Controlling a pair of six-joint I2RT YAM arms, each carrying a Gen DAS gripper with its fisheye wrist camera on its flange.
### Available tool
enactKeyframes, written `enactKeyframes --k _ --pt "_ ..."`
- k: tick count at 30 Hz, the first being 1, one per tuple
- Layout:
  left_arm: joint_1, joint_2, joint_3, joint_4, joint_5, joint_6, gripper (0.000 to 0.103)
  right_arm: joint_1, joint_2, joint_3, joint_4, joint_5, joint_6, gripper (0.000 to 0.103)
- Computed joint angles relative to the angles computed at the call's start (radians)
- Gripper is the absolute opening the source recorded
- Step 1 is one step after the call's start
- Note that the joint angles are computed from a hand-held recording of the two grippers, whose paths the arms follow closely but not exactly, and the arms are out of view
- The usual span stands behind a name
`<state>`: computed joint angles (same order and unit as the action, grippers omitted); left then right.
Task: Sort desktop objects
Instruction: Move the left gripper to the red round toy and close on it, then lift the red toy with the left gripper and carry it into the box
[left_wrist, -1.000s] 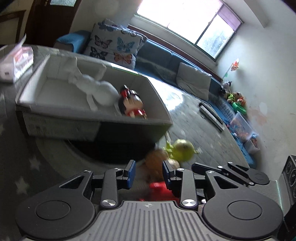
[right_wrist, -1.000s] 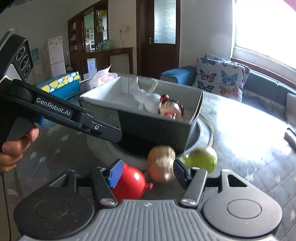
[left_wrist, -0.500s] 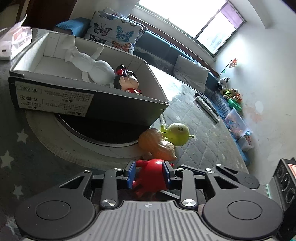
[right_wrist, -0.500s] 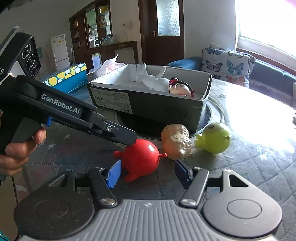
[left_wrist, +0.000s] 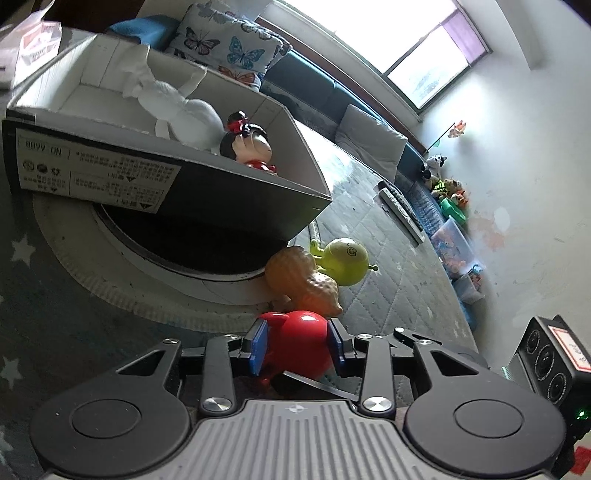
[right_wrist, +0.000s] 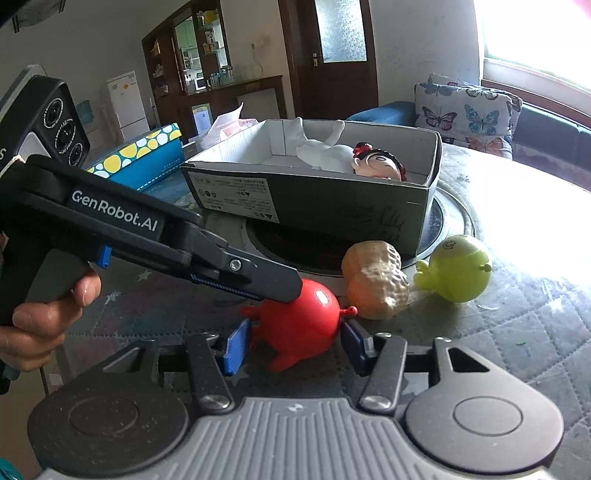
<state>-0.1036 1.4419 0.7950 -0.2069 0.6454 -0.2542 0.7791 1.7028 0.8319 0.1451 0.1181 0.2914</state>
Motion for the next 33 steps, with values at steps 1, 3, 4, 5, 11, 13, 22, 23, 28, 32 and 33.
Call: enactKeyframes --k 1,3,4,5,11,13,22,23,28,32,33 --pt "0.004 0.004 0.0 0.001 0.008 -0.001 0.038 -0.002 0.001 0.001 0.0 -0.002 0.002 0.052" --pt "0.01 0.01 0.0 0.005 0.024 -0.003 0.038 -0.004 0.003 0.002 0.002 -0.005 0.008 0.052" --pt "0.013 0.014 0.0 0.005 0.031 -0.004 0.038 -0.006 0.004 0.003 0.004 -0.006 0.011 0.051" --pt "0.014 0.015 0.0 0.005 0.036 -0.004 0.038 -0.006 0.005 0.003 0.006 -0.004 0.014 0.05" --pt "0.02 -0.002 -0.001 -0.008 0.048 0.015 0.037 0.004 0.001 0.014 -0.008 0.014 0.007 0.049" --pt "0.027 -0.022 -0.007 -0.005 0.053 0.014 0.037 0.008 -0.003 0.021 -0.012 0.02 0.0 0.049" --pt "0.06 -0.085 0.045 -0.002 0.051 -0.005 0.037 -0.005 -0.011 0.127 -0.051 0.022 -0.09 0.049" --pt "0.065 -0.085 0.057 0.002 0.05 -0.008 0.037 -0.011 -0.001 0.152 -0.058 0.019 -0.104 0.049" --pt "0.091 -0.032 0.154 0.005 0.042 -0.018 0.037 -0.043 0.07 0.294 -0.092 -0.006 -0.17 0.049" --pt "0.104 0.043 0.254 -0.007 0.019 -0.015 0.036 -0.077 0.158 0.431 -0.134 -0.041 -0.206 0.049" --pt "0.109 0.067 0.277 -0.005 0.016 -0.019 0.036 -0.086 0.185 0.472 -0.149 -0.051 -0.213 0.049"
